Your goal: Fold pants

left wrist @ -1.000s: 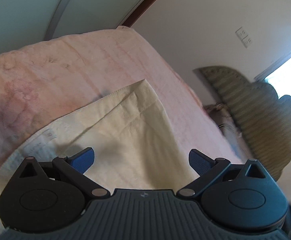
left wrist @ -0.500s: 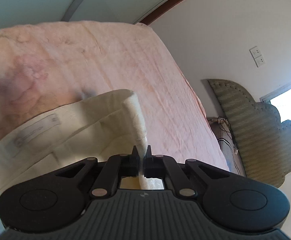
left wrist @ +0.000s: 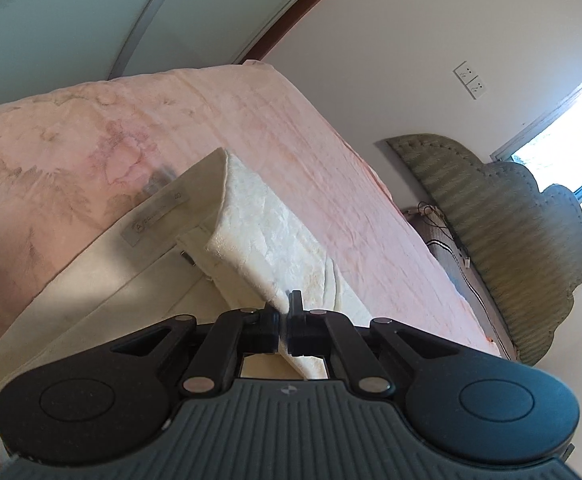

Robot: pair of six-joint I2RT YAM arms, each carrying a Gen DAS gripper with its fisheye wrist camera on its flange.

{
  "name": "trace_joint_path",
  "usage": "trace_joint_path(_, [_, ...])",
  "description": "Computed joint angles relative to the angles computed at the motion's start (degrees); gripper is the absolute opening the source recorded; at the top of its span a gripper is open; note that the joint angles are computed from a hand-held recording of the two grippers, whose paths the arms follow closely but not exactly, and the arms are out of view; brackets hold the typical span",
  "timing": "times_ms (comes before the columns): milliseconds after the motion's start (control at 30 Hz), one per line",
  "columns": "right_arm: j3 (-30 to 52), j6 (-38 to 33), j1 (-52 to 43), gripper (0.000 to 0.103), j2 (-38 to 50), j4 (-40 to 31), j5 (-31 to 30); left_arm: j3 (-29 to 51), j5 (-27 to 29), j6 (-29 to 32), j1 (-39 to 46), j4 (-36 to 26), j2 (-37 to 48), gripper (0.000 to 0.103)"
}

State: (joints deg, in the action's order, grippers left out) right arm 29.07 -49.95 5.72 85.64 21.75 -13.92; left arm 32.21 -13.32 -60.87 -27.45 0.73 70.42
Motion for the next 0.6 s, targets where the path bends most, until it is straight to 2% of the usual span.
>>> trace_joint_path(67, [-0.63, 1.02, 0.03, 0.025, 0.35, 1.70, 0.92, -0.65, -0.46, -0.46, -0.14, -0.16, -0.22, 0.002])
trace_joint_path(100, [-1.60, 1.22, 0.19, 0.010, -0.67, 2.05, 1.30, -1.02, -0.60, -0.55, -0.21, -0.46, -0.70, 0.002])
trace_joint_path(167, [-4.90, 1.56, 1.36, 0.009, -3.91, 4.19, 2.85, -1.27, -1.67, -0.69, -1.13, -2.85, -2.57, 0.002])
trace_joint_path(233, [-7.69, 2.51, 2.58, 0.008, -9.36, 2.35, 3.32, -2.36, -3.51, -0.09, -2.56, -5.05, -6.02, 0.002])
trace_joint_path(333, [-11.83, 4.96, 2.19, 0.008, -23.17, -7.21, 1.17, -4.37, -5.95, 0.06, -5.27, -10.01, -13.04, 0.003])
trace_joint_path(500, [-17.20, 7.69, 5.28, 0.008, -45.72, -26.86, 0.80, -7.65, -11.15, -5.29, -12.07, -21.42, -23.00, 0.003])
trace_joint_path(600, [-19.72, 10.83, 7.96, 0.008, -53.12, -34.12, 1.00, -8.93, -13.26, -9.86, -16.16, -27.21, -24.74, 0.003])
